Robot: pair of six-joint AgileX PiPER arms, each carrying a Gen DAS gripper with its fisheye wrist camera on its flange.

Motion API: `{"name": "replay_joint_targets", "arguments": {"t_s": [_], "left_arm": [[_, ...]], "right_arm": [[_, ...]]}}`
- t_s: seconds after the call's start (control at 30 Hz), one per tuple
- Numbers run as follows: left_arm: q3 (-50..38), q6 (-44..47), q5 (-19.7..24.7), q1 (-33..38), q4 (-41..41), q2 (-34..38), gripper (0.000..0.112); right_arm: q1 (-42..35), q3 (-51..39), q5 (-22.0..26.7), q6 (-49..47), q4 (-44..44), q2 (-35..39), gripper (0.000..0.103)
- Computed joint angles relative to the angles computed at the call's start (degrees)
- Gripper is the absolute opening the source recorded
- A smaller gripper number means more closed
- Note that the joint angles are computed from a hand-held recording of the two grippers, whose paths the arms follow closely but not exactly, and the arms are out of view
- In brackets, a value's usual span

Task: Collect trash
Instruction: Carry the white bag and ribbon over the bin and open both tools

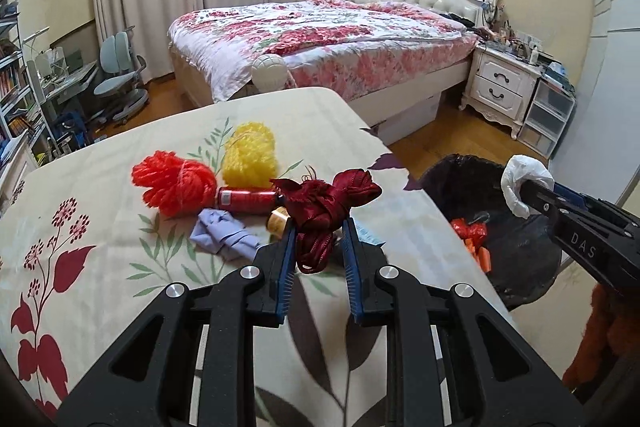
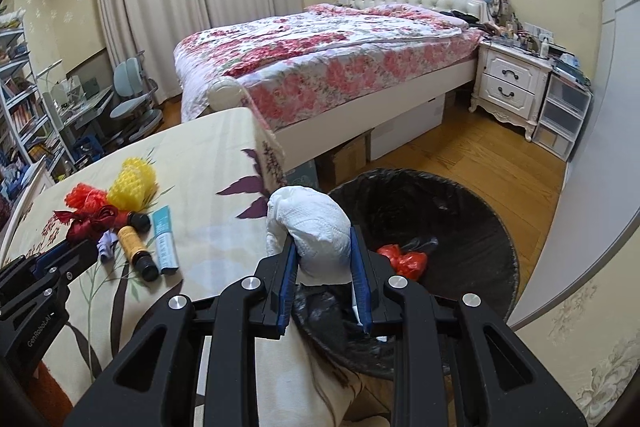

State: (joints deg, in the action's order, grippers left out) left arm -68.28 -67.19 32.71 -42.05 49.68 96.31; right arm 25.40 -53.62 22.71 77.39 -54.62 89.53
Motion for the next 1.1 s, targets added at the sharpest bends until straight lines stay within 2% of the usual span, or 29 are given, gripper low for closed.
{"name": "replay_joint_targets", "arguments": {"t_s": [0.1, 0.53, 0.8, 1.1], "left_arm": [[-5.04, -1.37, 1.39, -1.46, 1.43, 4.03, 0.022], [-20.49, 5.54, 5.26, -3.98, -3.90, 15.71, 0.022], [-25.38, 6.82, 7.06, -4.64, -4.48, 19.53, 0.022], [-27.40, 8.79, 6.64, -4.89, -6.26, 21.23, 0.022]], "right_arm": [[-2.07, -0.10, -0.12, -1.38, 0.73, 0.35, 0.026], [-8.83, 1.04, -1.78, 0.13, -0.12, 2.52, 0.026], [-10.68, 1.40, -2.29, -0.53, -0.12, 3.61, 0.026], [-11.66, 1.40, -2.02, -0.44, -0.04, 3.69, 0.026]]}}
